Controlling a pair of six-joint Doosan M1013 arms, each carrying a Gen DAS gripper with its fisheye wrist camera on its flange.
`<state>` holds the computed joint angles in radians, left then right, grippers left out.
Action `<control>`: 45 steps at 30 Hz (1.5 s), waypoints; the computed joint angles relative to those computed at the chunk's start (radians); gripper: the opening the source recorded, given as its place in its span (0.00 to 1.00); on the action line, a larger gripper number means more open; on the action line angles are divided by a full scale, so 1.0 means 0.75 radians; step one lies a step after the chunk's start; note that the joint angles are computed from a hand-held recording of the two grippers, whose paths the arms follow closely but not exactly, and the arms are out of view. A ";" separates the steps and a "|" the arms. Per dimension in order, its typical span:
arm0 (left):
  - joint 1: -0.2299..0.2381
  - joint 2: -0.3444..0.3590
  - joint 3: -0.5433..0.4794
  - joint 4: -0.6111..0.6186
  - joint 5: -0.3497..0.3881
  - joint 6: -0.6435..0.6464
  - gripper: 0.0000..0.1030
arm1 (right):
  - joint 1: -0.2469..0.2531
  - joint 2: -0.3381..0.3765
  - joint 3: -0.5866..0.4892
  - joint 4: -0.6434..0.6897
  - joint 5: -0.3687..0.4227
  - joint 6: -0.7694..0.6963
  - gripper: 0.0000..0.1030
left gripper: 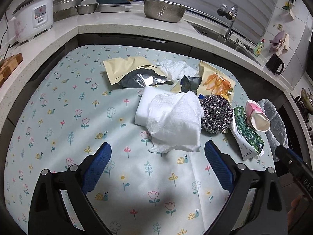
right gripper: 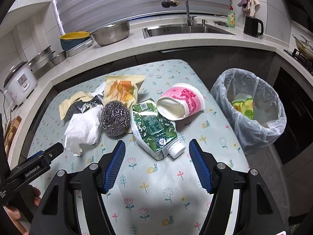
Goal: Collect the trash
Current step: 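Grasp the white paper towel with left tool while right tool grasps the white sponge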
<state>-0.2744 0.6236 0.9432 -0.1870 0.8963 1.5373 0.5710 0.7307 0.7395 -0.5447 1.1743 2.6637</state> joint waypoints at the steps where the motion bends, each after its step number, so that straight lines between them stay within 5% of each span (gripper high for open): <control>1: -0.002 0.003 -0.003 -0.007 -0.003 0.009 0.89 | -0.001 0.001 0.001 0.006 0.000 0.000 0.63; 4: -0.010 0.020 -0.022 -0.012 -0.003 0.024 0.88 | -0.004 0.004 0.004 0.020 0.002 0.003 0.63; 7: -0.016 0.044 -0.053 -0.032 0.013 0.043 0.77 | -0.007 0.001 0.015 0.024 0.001 0.017 0.63; 13: -0.022 0.083 -0.112 -0.096 0.081 0.106 0.37 | -0.016 -0.004 0.032 0.039 -0.003 0.033 0.63; 15: -0.016 0.090 -0.125 -0.144 0.110 0.140 0.13 | -0.016 -0.002 0.031 0.046 -0.006 0.033 0.63; 17: -0.009 0.088 -0.123 -0.170 0.117 0.151 0.06 | -0.016 0.000 0.028 0.053 -0.012 0.029 0.63; 29: 0.083 -0.041 0.003 -0.259 -0.060 0.115 0.03 | 0.003 0.045 -0.055 0.102 -0.036 -0.040 0.63; 45: 0.131 -0.132 0.186 -0.217 0.032 0.158 0.03 | 0.030 0.153 -0.236 0.247 -0.045 -0.176 0.63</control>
<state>-0.1762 0.5244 1.0829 -0.3499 0.9206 1.6557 0.5933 0.8451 0.5625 -0.3598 1.1402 2.5320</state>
